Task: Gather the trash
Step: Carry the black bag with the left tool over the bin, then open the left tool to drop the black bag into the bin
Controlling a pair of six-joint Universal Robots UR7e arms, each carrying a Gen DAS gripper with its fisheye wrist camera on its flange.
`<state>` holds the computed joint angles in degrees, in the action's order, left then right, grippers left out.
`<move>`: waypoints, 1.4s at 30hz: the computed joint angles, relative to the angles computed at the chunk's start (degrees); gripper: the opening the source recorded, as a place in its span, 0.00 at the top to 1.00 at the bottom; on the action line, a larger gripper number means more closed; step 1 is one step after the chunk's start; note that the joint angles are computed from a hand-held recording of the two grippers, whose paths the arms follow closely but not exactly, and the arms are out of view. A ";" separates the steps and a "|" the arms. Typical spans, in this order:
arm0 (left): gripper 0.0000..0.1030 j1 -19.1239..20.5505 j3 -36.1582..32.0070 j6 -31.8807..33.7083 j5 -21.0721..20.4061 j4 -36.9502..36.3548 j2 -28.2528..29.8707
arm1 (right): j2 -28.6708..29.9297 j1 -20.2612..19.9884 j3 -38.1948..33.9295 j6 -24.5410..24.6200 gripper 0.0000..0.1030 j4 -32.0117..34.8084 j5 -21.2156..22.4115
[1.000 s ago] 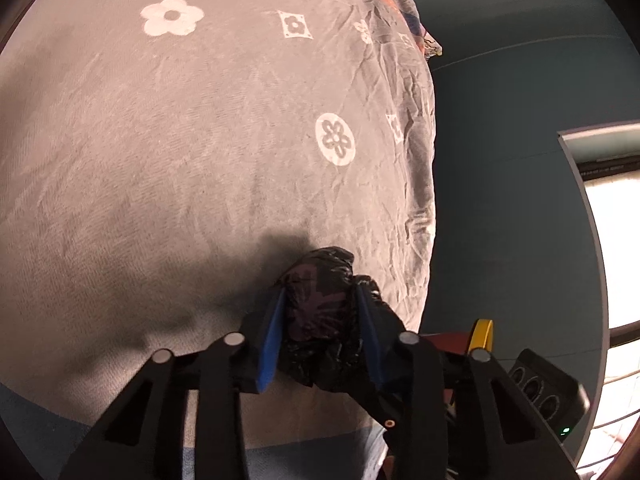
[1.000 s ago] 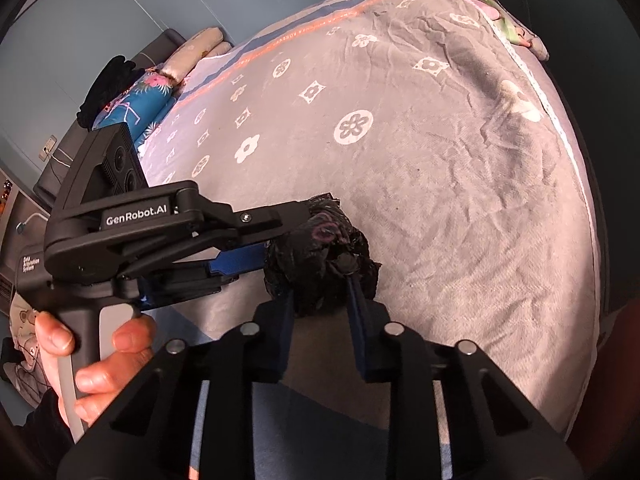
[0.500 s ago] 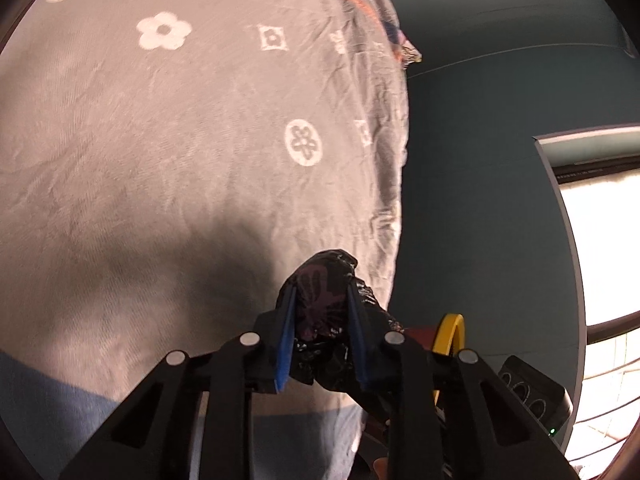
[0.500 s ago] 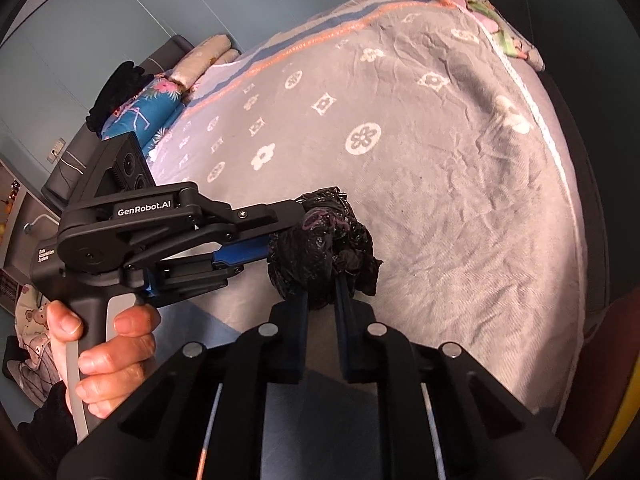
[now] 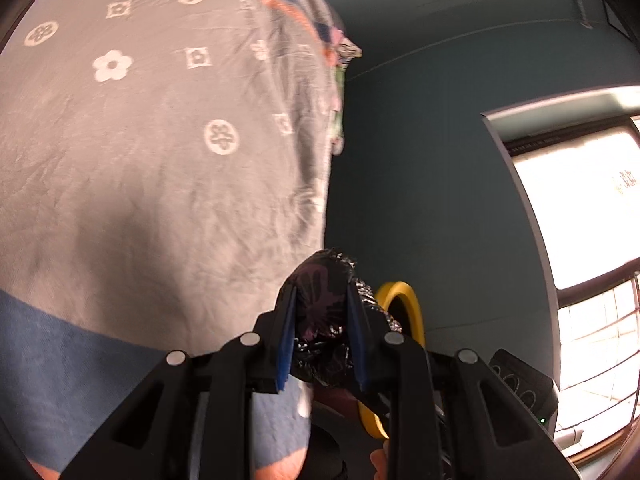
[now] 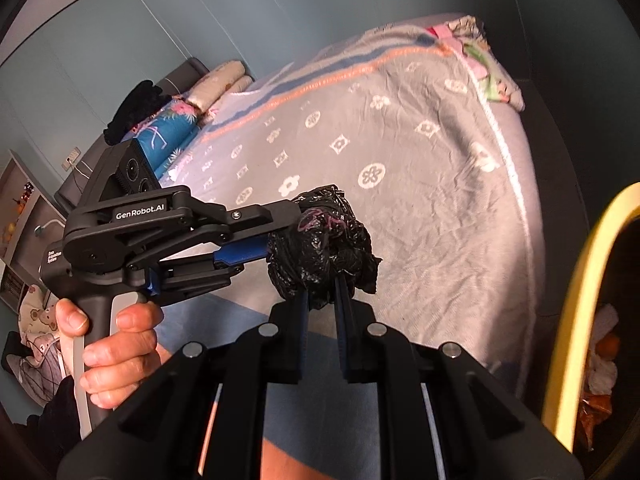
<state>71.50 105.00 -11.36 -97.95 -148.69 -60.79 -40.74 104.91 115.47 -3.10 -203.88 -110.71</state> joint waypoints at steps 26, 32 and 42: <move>0.78 -15.34 9.85 0.65 -4.34 -6.92 -3.14 | -17.54 5.21 22.33 -0.71 0.88 -20.29 -8.28; 0.78 -17.58 9.36 -0.15 -4.58 -7.77 0.25 | -21.44 3.80 26.70 -0.25 0.88 -22.67 -9.33; 0.78 -19.56 6.41 0.26 -4.69 -7.32 7.95 | -27.03 -3.27 32.58 2.14 0.87 -24.74 -6.52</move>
